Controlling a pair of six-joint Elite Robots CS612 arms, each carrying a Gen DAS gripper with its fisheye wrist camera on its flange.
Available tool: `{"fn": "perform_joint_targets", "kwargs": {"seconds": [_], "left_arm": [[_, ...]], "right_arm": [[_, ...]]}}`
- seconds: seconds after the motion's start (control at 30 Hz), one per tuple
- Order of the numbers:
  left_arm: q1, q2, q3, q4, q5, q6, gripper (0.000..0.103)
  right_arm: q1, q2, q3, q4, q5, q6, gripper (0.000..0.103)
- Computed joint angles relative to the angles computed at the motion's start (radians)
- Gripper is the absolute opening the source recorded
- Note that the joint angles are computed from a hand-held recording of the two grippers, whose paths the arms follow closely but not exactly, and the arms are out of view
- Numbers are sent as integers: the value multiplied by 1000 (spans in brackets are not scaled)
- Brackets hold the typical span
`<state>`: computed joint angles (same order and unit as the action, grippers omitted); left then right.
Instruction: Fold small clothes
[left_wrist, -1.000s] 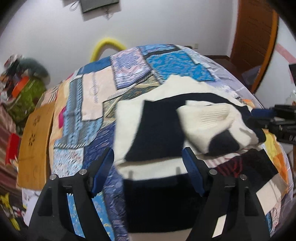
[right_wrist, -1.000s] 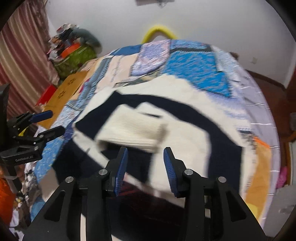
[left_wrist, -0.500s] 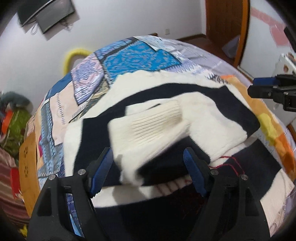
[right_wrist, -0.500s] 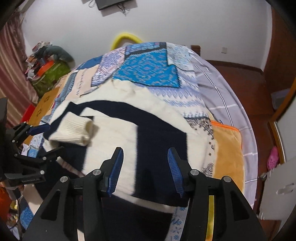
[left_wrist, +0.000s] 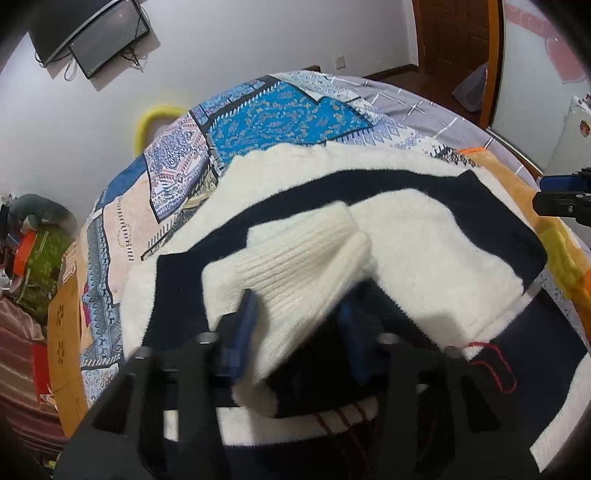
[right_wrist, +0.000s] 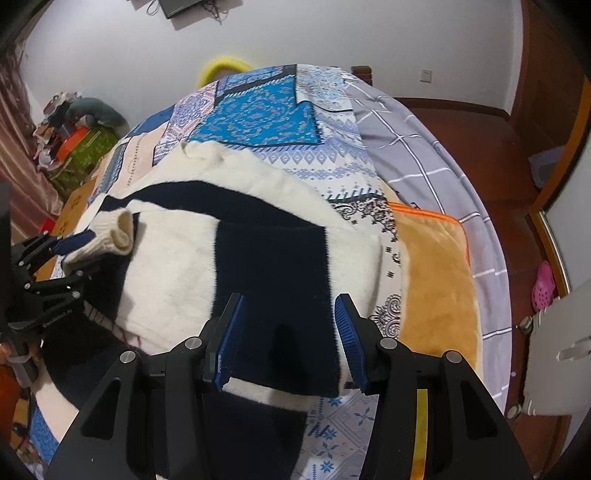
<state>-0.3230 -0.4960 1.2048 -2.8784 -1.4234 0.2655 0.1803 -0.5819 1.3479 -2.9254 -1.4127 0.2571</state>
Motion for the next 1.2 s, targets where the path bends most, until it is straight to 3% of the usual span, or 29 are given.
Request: {"fn": "perform_joint_targets", "kwargs": {"seconds": [0.03, 0.13, 0.53, 0.73, 1.0, 1.2], "left_arm": [[1, -1, 0, -3, -4, -4, 24], [7, -7, 4, -20, -23, -25, 16], [59, -48, 34, -105, -46, -146, 14], [109, -47, 22, -19, -117, -242, 14], [141, -29, 12, 79, -164, -289, 14], [170, -23, 9, 99, -253, -337, 24]], "right_arm": [[-1, 0, 1, -2, 0, 5, 46], [-3, -5, 9, -11, -3, 14, 46], [-3, -21, 20, -31, -41, 12, 46], [4, -15, 9, -10, -39, 6, 46], [16, 2, -13, 39, -35, -9, 46], [20, 12, -23, 70, -31, -13, 46]]}}
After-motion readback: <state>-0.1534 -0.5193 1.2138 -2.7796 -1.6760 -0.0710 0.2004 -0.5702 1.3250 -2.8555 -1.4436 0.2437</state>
